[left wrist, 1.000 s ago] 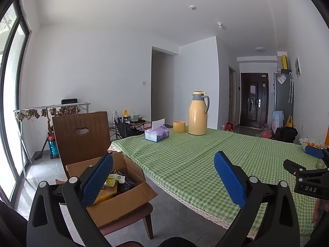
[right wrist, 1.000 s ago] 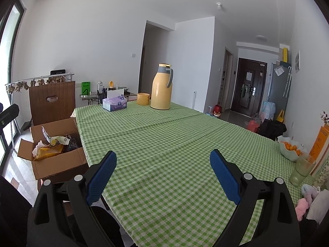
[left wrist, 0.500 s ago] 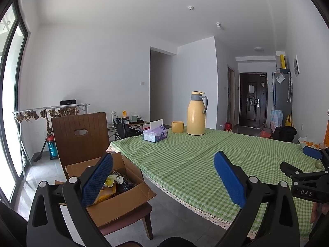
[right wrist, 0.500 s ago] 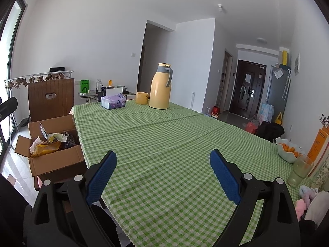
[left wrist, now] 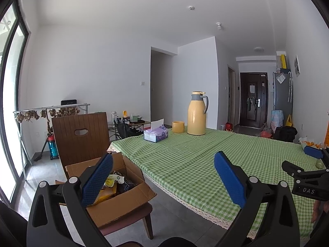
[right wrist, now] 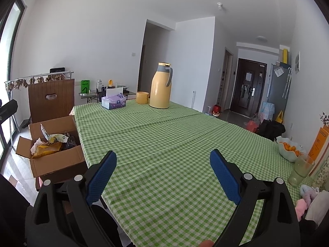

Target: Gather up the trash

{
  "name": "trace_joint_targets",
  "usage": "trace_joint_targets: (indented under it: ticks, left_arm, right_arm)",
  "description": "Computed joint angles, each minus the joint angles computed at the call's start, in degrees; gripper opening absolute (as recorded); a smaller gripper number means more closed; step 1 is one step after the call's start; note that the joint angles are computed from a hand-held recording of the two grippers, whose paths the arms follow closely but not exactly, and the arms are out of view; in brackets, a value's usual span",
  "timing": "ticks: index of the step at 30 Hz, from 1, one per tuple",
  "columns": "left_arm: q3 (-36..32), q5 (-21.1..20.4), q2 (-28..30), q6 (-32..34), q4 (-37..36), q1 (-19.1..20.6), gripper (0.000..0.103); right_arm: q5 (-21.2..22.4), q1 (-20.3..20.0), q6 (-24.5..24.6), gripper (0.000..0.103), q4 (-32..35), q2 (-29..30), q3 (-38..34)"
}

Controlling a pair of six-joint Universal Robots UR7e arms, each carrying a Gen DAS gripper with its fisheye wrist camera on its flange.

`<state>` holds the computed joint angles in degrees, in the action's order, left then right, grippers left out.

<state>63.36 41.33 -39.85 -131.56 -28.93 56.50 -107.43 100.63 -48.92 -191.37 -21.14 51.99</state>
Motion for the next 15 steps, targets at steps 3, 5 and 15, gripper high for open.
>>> trace_joint_targets:
  ticks: [3, 5, 15]
  left_arm:
    - [-0.04, -0.02, -0.07, -0.15, 0.08, -0.01, 0.095]
    - [0.01, 0.01, -0.07, -0.05, -0.05, 0.00, 0.095]
    - [-0.41, -0.01, 0.10, -0.43, 0.25, 0.14, 0.095]
  right_arm:
    - [0.04, 0.01, -0.46, 0.088, -0.78, 0.12, 0.12]
    - [0.00, 0.03, -0.54, 0.088, -0.54, 0.24, 0.03]
    - [-0.01, 0.15, -0.74, 0.088, 0.34, 0.43, -0.53]
